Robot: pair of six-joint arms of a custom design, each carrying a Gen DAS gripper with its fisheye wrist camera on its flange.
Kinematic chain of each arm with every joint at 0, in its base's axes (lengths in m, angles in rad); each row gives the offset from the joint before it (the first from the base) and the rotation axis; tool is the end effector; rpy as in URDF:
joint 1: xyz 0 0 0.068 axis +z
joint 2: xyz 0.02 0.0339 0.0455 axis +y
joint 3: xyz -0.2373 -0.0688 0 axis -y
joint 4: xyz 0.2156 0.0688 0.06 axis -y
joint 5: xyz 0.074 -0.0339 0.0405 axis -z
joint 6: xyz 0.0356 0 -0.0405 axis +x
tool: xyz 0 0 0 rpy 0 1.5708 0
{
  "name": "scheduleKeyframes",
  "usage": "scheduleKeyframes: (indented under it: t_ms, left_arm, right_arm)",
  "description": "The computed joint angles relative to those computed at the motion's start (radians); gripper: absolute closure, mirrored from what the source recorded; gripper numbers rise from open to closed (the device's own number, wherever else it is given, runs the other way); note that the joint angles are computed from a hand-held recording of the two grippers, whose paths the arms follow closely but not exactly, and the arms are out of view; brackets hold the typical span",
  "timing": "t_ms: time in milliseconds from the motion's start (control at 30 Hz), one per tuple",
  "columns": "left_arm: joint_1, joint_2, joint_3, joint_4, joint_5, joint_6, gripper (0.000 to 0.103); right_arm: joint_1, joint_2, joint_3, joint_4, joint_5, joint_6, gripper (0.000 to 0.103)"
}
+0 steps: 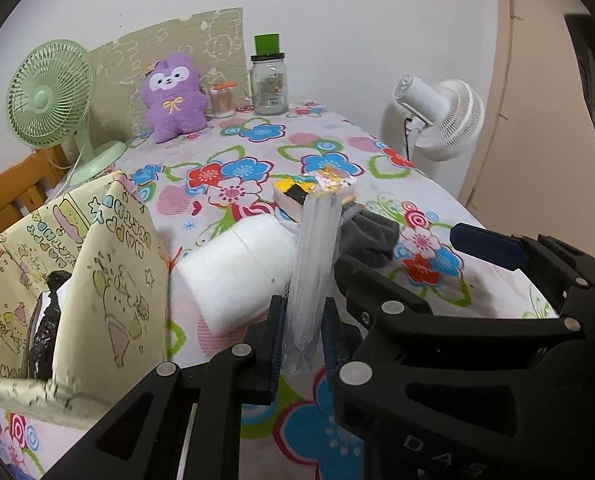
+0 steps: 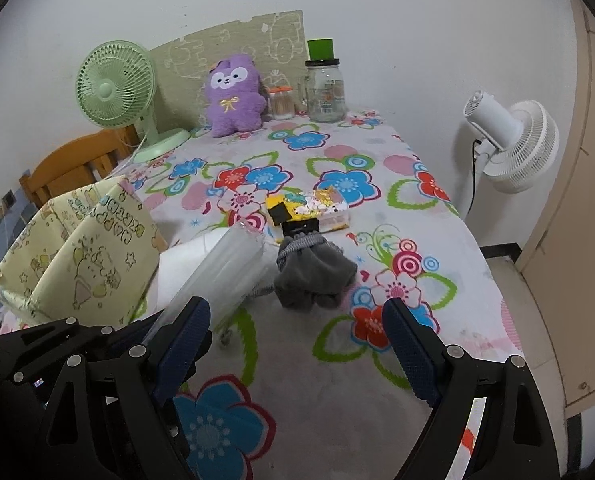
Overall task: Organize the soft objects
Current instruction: 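Grasp the clear plastic sleeve with the left tool, then grasp the grey knit glove with the right tool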
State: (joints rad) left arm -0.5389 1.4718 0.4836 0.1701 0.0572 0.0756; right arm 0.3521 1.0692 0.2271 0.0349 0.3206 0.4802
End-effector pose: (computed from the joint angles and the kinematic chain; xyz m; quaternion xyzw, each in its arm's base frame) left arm 0.2051 -0.1250 0.1227 0.2912 0.8829 -0.1102 0.3515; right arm 0.1623 0.0477 0.1228 0.1180 0.9104 0.0132 0.3963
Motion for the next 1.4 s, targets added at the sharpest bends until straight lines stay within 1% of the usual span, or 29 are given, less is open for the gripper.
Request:
scheduleKeyframes:
  t_ms: [267,400,567,767,800,833,867,1033,1200,1400]
  left_arm:
    - [0.028,0.128,0.094,0.027,-0.009,-0.040,0.087]
    - [0.027,0.178,0.132,0.029,-0.012,-0.047,0.087]
    - [0.023,0.221,0.163,0.022,-0.013,-0.048,0.087]
    - [0.020,0.259,0.191,0.013,-0.012,-0.049,0.087]
    - [0.020,0.263,0.193,0.012,-0.011,-0.049,0.087]
    - [0.019,0.264,0.193,0.012,-0.012,-0.048,0.087]
    - [0.018,0.265,0.193,0.013,-0.014,-0.049,0.087]
    - [0.017,0.264,0.190,0.016,-0.008,-0.052,0.087]
    - [0.016,0.240,0.173,0.020,-0.007,-0.053,0.087]
    - [0.011,0.164,0.125,0.017,-0.011,-0.050,0.087]
  right_arm:
    - [-0.115,0.172,0.060,0.118,-0.082,-0.064,0.013]
    - [-0.161,0.248,0.086,0.161,-0.119,-0.085,0.013]
    - [-0.189,0.324,0.117,0.187,-0.134,-0.099,0.014]
    - [-0.224,0.414,0.152,0.205,-0.181,-0.094,0.029]
    - [-0.227,0.424,0.155,0.210,-0.188,-0.093,0.033]
    - [-0.229,0.435,0.158,0.216,-0.193,-0.093,0.040]
    - [-0.230,0.446,0.162,0.218,-0.198,-0.091,0.041]
    - [-0.214,0.444,0.156,0.224,-0.187,-0.081,0.049]
    - [-0.194,0.402,0.143,0.201,-0.164,-0.072,0.050]
    - [-0.162,0.314,0.115,0.160,-0.132,-0.048,0.051]
